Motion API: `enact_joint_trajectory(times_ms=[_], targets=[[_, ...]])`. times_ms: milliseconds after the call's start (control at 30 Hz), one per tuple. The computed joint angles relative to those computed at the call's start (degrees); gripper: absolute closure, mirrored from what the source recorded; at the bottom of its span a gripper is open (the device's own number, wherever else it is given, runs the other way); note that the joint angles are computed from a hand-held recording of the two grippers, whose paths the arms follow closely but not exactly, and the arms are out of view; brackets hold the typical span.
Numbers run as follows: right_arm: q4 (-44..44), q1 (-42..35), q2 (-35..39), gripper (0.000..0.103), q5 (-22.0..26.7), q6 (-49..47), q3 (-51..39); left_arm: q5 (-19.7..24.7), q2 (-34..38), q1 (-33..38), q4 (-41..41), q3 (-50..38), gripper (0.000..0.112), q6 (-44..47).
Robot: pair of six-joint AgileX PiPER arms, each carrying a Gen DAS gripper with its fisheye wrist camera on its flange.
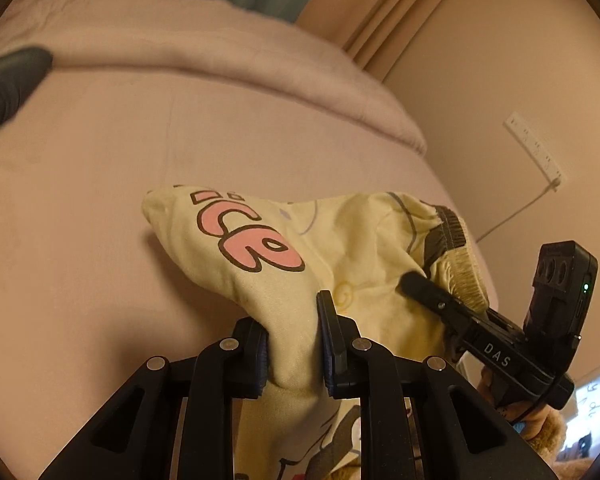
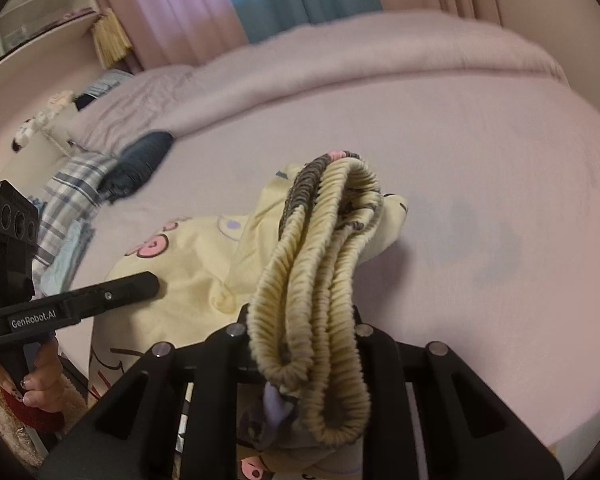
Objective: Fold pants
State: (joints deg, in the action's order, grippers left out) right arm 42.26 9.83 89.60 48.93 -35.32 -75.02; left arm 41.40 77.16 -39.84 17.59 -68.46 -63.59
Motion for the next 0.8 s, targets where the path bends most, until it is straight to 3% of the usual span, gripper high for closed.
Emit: enact_joint_trajectory(times_ms=[100,333,567,633,700,800], targets=[[0.00,1.24,3.05,0.083,-0.69,1.06,-7.12,1.47,0.19,2.79,1.95,-3.08,0.093,2.12],[-2.52,4.41,14.27,0.082,-2.52,4.42,-19.38,-1.93,7.23,14.40,-4.22,-4.14,0.093,11.08],[-13.69,8.31,32.07,0.080,4.46,16.01,-32.76,-1.13,20.01,23.39,-17.66,-5.80,0.091,23.91],[-15.32,8.36,33.04,0.065,3.78,16.21,-31.60,-2.50,20.18,23.46,-16.27,-3.85,0.078,22.65],[-11.26,7.23,31.67,0.063,0.62,12.75,-27.58,-5.87,18.10,23.58,-17.43,-0.05,0.077,22.91],[-10.35,6.77,31.22,0.062,0.91,11.69,-26.82,-6.79,16.88,24.68,-20.11,1.86,0.076,23.89]])
